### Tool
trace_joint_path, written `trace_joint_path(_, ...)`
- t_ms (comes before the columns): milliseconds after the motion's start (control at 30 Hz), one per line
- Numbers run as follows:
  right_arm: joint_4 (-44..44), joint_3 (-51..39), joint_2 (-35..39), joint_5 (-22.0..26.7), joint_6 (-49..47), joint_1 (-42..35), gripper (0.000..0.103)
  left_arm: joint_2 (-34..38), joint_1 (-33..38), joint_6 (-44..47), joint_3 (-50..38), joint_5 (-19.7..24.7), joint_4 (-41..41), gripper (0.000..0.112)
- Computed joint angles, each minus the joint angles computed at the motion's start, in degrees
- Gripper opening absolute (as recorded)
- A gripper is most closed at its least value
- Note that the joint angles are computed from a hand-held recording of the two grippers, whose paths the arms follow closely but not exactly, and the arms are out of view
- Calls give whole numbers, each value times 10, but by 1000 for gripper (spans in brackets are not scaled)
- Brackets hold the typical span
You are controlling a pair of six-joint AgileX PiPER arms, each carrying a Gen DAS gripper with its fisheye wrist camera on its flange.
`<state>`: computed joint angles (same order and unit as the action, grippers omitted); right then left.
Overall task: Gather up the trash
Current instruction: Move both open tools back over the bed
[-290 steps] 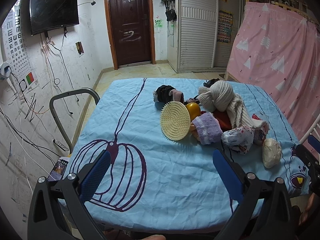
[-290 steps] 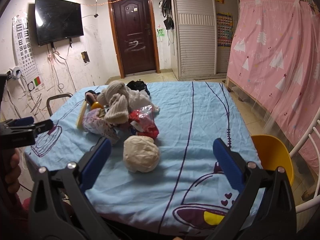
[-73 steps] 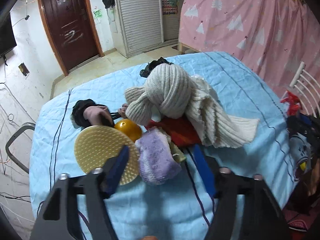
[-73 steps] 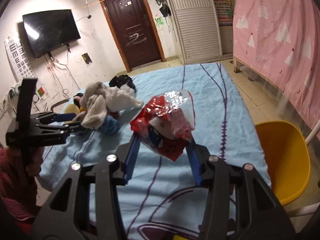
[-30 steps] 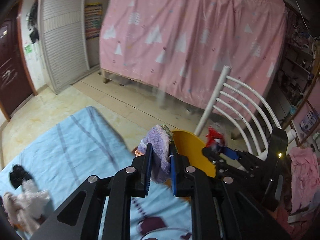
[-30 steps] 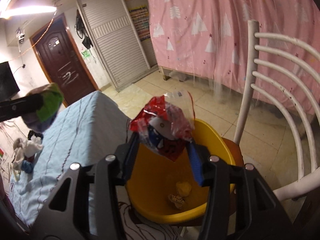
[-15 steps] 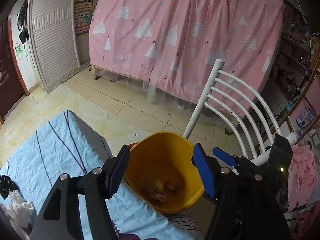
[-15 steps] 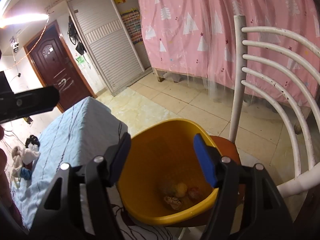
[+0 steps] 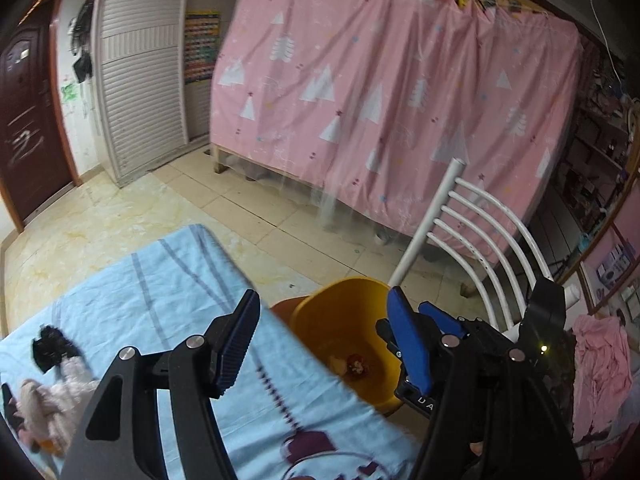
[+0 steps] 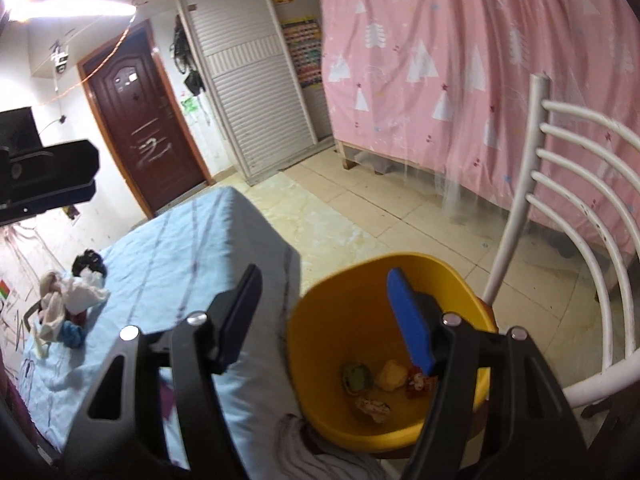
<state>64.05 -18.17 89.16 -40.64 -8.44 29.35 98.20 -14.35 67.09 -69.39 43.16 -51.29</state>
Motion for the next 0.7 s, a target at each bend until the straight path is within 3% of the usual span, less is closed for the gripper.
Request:
trace_joint_path(333, 107, -135, 50, 21, -153, 74, 64, -14, 130, 26, -19, 31, 2, 60)
trace_joint_path(700, 179, -292, 125, 62, -308, 128, 64, 66, 270, 23, -125, 54, 30, 62)
